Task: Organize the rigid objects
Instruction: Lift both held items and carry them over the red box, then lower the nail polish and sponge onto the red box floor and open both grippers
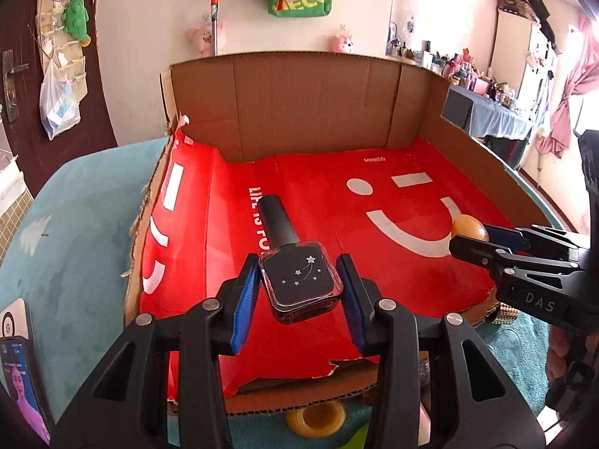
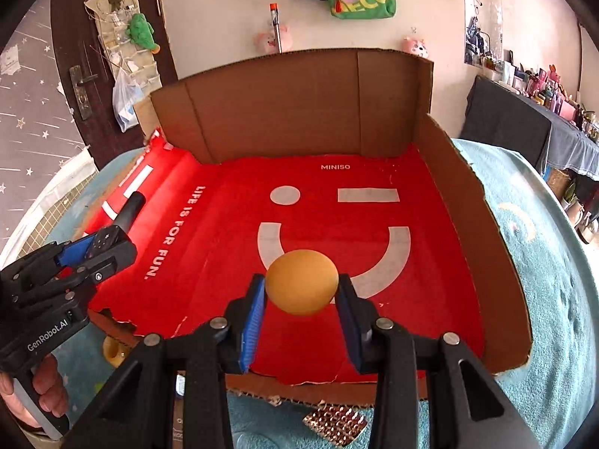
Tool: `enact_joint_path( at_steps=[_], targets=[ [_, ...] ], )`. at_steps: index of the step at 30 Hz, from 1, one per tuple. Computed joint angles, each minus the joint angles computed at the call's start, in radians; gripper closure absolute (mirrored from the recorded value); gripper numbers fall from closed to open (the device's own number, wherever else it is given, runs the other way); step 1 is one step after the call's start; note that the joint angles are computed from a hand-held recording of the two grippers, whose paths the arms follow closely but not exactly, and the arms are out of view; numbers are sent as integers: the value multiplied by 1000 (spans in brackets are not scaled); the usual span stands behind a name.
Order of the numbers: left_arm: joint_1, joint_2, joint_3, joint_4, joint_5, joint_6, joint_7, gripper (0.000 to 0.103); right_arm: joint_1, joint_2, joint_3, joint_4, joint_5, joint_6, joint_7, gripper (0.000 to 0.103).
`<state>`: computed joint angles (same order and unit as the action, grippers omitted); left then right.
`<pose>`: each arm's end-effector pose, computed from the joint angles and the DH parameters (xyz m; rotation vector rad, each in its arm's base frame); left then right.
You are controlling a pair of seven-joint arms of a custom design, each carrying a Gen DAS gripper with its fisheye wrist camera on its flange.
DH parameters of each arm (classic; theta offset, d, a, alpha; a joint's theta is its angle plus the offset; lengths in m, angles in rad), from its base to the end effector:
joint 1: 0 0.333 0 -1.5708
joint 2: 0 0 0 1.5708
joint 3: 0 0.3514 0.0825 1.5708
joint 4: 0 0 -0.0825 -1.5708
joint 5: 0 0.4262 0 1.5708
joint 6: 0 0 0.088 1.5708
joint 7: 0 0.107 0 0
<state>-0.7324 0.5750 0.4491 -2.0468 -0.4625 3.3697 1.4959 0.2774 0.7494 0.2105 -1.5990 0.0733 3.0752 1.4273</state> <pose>0.6565 -0.1695 0.2747 -1.8395 1.6270 -0.8048 0.7245 0.3362 0.2808 -2.0558 1.2908 -0.3857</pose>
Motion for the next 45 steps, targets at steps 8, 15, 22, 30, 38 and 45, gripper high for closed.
enact_joint_path(
  at_steps=[8, 15, 22, 30, 38, 45],
  targets=[
    [67, 18, -45, 37, 86, -71, -63, 64, 61, 42, -76, 80, -17, -98, 42, 63],
    [95, 36, -53, 60, 176, -120, -140, 64, 78, 65, -101, 115, -30, -137, 67, 63],
    [129, 35, -79, 60, 261, -123, -213, 64, 91, 64, -119, 115, -51, -138, 81, 63],
    [134, 32, -72, 55, 339, -123, -284, 64, 85, 67, -113, 121, -55, -141, 86, 63],
    [138, 31, -71, 54, 374, -122, -317, 64, 81, 69, -107, 123, -51, -142, 85, 63],
    [105, 41, -34, 60, 388, -132, -342, 64, 81, 70, -106, 123, -51, -140, 82, 63]
  ],
)
